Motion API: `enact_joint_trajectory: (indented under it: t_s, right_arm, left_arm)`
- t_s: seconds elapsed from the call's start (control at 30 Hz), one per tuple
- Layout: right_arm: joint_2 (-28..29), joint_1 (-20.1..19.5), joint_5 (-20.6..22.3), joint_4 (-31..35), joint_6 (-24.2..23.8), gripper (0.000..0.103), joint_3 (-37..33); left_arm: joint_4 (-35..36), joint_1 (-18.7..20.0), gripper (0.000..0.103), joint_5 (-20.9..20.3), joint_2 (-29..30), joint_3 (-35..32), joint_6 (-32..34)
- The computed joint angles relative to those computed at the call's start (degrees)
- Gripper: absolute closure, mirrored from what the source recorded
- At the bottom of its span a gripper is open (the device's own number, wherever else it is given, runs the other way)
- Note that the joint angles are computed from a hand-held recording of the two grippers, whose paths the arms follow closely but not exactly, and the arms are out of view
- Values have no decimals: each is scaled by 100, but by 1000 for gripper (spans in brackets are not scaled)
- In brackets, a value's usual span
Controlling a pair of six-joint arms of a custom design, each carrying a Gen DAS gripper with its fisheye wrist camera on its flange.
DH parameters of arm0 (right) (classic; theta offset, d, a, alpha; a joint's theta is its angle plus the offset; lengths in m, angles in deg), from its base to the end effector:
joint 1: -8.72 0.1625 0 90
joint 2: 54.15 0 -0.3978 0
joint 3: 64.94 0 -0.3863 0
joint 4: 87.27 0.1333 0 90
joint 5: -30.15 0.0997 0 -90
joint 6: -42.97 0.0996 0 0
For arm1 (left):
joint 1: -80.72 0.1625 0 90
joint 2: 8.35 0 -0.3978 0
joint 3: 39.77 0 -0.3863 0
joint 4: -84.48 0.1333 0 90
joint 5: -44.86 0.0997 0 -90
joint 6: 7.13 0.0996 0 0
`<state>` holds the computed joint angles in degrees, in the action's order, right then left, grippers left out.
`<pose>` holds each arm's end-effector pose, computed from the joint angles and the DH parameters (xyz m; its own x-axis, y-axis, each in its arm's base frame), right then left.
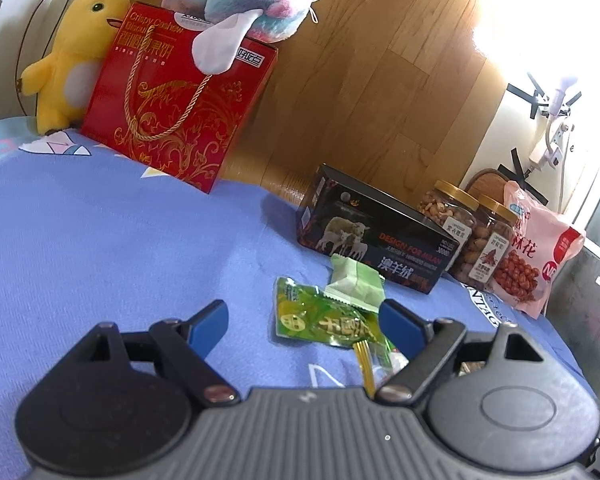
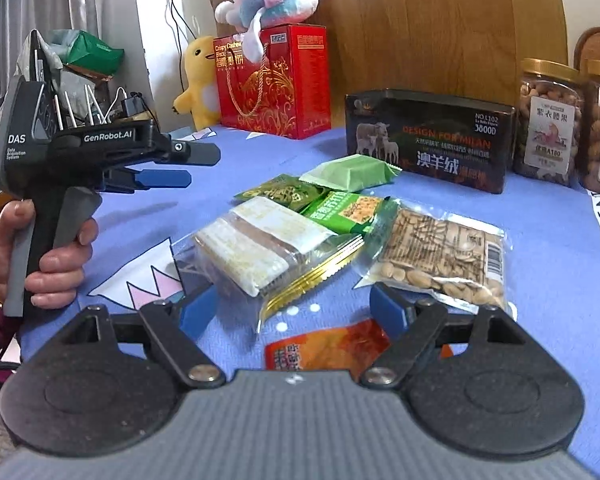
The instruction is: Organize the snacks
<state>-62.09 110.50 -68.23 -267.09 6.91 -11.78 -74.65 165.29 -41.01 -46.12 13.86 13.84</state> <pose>0.2809 -0.7650 -0.0569 -0.7142 -0.4926 0.4972 -0.6999 0.5036 -0.5065 0.0617 -0.8349 0.3211 -0.9120 0.2475 -0.3270 0.4101 0.5427 -0.7330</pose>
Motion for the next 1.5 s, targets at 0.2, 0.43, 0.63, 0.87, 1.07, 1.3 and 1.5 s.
enact_joint_trajectory:
  t_s: [0.2,0.43,0.63,0.87,1.07,1.3,1.5]
  right_arm:
    - [17,9,-45,18,-35,18,-22]
    - [34,28,-99,37,-54,18,-46]
    - [28,20,-86,35,-95,18,-38]
    - [20,20,-70,35,-68,18,-26]
    - [16,20,-70,31,-62,18,-18]
    - [9,23,-61,35,-84,18,-7]
    - [9,28,-64,25,-84,18,0]
  left_arm:
    - [35,6,18,-33,10,-26,27]
    - [118,13,18,-64,16,-71,26]
    - [153,18,18,-88,21,-85,36]
    - [163,25,18,-121,18,-76,62]
    - [204,32,18,-156,19,-90,71]
    - [277,40,18,-194,41,-150,82]
    - [271,39,18,-193,40,-138,87]
